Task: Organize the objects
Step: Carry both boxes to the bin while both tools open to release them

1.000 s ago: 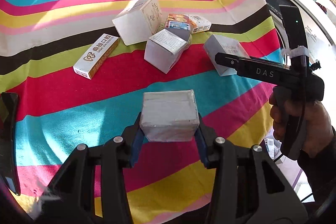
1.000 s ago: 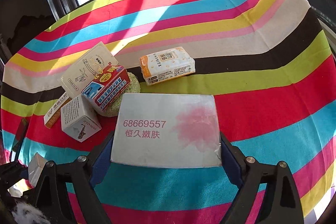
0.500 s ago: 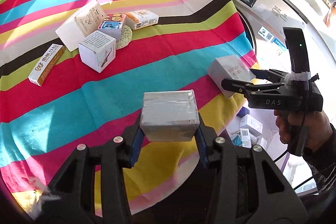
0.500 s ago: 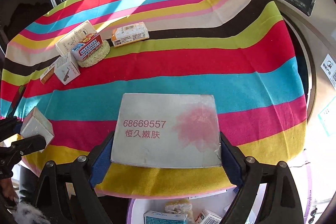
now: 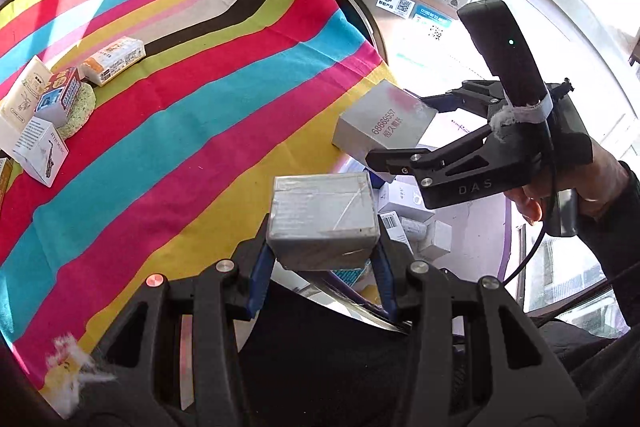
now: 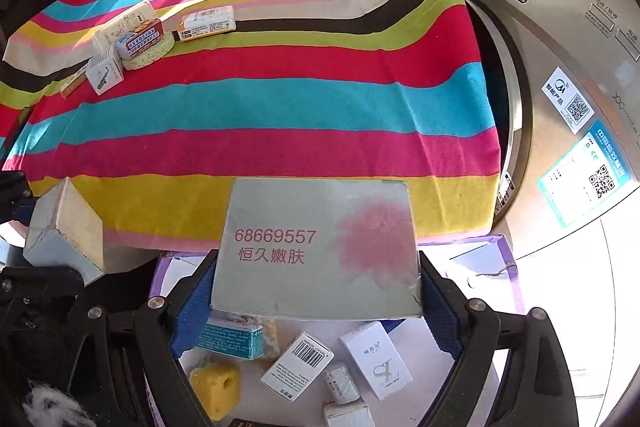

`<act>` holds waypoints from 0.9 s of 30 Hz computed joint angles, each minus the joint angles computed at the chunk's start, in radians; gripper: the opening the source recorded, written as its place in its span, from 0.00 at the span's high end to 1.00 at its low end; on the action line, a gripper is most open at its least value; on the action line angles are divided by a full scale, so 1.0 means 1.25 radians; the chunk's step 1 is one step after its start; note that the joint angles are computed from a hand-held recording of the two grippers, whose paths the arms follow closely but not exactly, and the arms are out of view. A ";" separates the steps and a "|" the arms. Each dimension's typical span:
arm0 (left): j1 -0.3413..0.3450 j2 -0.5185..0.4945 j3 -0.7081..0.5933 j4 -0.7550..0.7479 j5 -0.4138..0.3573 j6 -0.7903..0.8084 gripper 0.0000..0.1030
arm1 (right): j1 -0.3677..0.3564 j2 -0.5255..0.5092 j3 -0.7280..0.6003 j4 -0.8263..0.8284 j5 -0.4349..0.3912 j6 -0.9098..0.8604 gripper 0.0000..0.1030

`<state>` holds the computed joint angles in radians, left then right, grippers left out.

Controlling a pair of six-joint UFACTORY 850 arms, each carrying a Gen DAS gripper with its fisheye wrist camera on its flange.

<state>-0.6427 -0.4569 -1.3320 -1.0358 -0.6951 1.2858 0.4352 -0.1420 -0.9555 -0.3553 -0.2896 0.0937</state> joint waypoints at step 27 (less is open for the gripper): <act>-0.003 -0.008 -0.001 -0.042 0.044 -0.017 0.25 | 0.004 -0.029 -0.022 0.138 -0.070 -0.152 0.08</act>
<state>-0.6461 -0.4666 -1.3331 -1.0885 -0.6396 1.2646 0.4398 -0.1779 -0.9836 -0.1828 -0.3776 -0.0964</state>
